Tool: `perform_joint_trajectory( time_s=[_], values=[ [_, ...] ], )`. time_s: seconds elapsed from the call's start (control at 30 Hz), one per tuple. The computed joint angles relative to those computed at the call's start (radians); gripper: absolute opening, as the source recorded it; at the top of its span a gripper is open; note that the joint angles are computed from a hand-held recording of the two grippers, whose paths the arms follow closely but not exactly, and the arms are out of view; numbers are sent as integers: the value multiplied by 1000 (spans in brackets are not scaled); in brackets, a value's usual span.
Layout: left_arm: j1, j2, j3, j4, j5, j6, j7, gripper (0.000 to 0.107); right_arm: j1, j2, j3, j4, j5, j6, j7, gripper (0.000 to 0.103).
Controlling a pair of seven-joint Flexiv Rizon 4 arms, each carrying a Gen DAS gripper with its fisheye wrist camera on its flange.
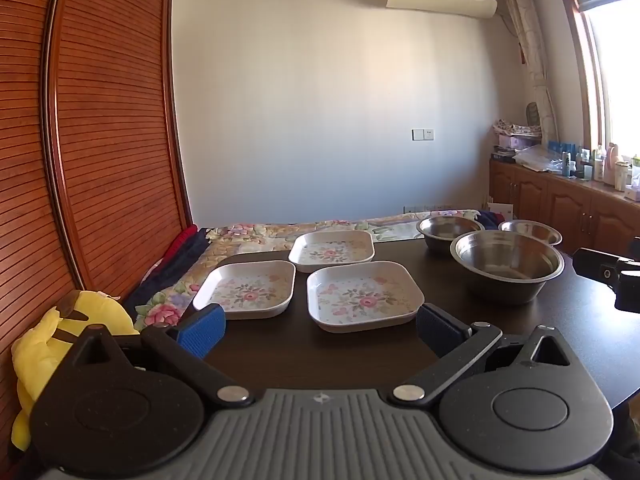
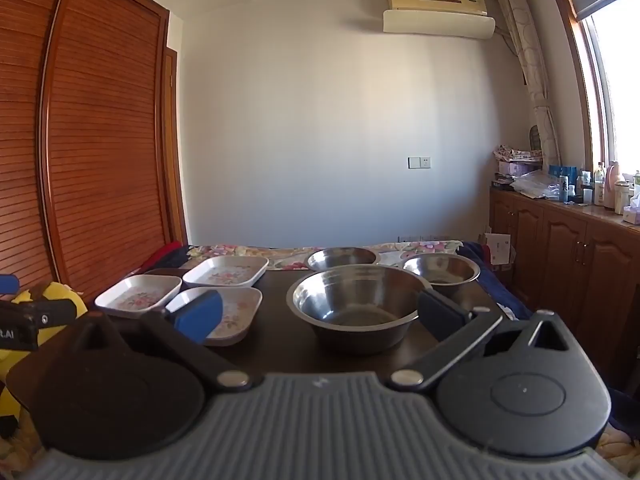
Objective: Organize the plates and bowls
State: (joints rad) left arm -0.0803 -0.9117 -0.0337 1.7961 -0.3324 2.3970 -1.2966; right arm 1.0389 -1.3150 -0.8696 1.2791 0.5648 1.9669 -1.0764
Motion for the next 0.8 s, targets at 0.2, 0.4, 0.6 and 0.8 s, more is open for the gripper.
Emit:
perform_joint_trajectory(
  time_s=[0.2,0.4,0.6,0.8],
  values=[
    [-4,6,2,2,-4,-2,3,103,-5,1,5,0,-1,3,-5,103],
    [-5,7,2,0,-6,-5,5,103,-6,3,7,2,1,5,-12,103],
    [-5,6,2,-1,-6,-4,5,103,-2,3,3,4,3,2,-12,103],
    [1,16,1,10,4,-2,1,103,-2,0,1,0,5,0,-11,103]
  ],
)
